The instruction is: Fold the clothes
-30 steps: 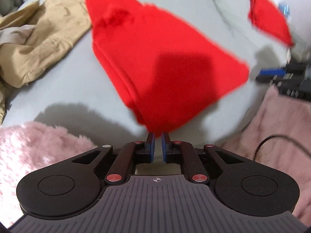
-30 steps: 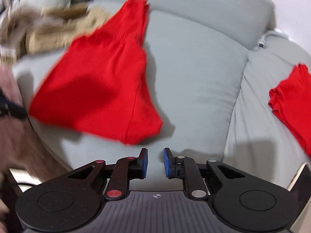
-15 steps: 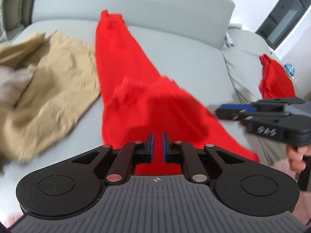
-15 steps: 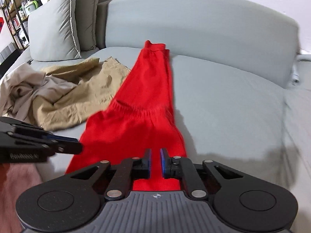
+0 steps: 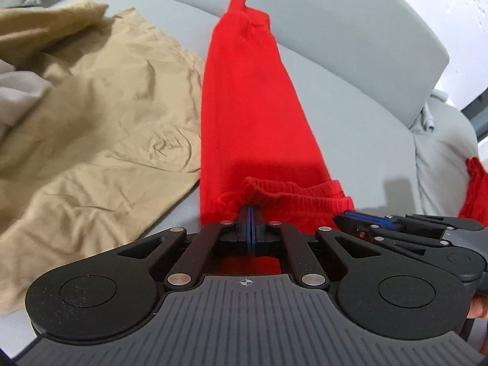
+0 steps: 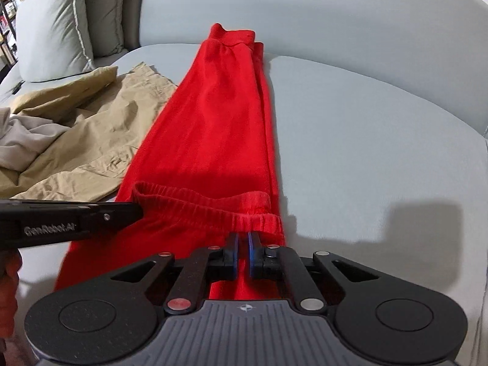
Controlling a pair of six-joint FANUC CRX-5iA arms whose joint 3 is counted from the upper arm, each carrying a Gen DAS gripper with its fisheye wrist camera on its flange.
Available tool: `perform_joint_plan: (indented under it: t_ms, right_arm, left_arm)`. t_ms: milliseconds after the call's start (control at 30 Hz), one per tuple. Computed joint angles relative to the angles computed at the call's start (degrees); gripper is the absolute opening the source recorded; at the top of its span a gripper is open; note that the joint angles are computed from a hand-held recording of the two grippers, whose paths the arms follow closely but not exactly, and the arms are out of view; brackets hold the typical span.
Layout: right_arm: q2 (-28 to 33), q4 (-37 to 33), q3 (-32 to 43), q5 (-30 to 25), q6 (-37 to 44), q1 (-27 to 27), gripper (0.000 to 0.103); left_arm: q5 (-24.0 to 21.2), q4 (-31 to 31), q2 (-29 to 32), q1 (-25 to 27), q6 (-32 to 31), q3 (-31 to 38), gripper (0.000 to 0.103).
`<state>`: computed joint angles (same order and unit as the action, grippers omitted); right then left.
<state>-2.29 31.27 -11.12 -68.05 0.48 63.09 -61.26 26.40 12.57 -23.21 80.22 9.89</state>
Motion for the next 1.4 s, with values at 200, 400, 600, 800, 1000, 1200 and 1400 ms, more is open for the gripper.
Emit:
perform_joint_plan:
  t_ms: [200, 400, 600, 800, 1000, 1200, 1400]
  right_arm:
    - [-1.1, 7.6, 1.6, 1.8, -4.0, -2.3, 0.020]
    - [5.6, 8.0, 7.7, 5.4, 4.6, -9.5, 0.040]
    - [13.3, 3.9, 13.4, 11.7, 12.9, -18.3, 0.052]
    - [21.5, 4.1, 18.5, 15.6, 11.8, -24.2, 0.060]
    - [25.7, 4.0, 21.0, 14.2, 13.8, -25.6, 0.064]
    - [24.5, 2.8, 22.7, 14.1, 21.2, -24.4, 0.016]
    - [16.5, 13.2, 16.1, 15.3, 22.2, -19.9, 0.015]
  left_arm:
    - [15.7, 3.1, -1.5, -0.8, -5.1, -1.6, 0.022]
    - [18.3, 0.9, 8.4, -0.1, -2.0, 6.0, 0.022]
    - [17.6, 2.5, 11.9, 2.8, 0.1, 8.9, 0.029]
    - [14.7, 0.3, 13.8, 3.5, 2.2, 11.2, 0.029]
    - [14.2, -0.7, 14.2, 3.0, 0.7, 11.7, 0.029]
    - [13.5, -4.3, 14.7, 2.5, 4.4, 13.2, 0.029]
    - [18.6, -10.1, 12.4, 1.6, 10.7, 11.5, 0.029]
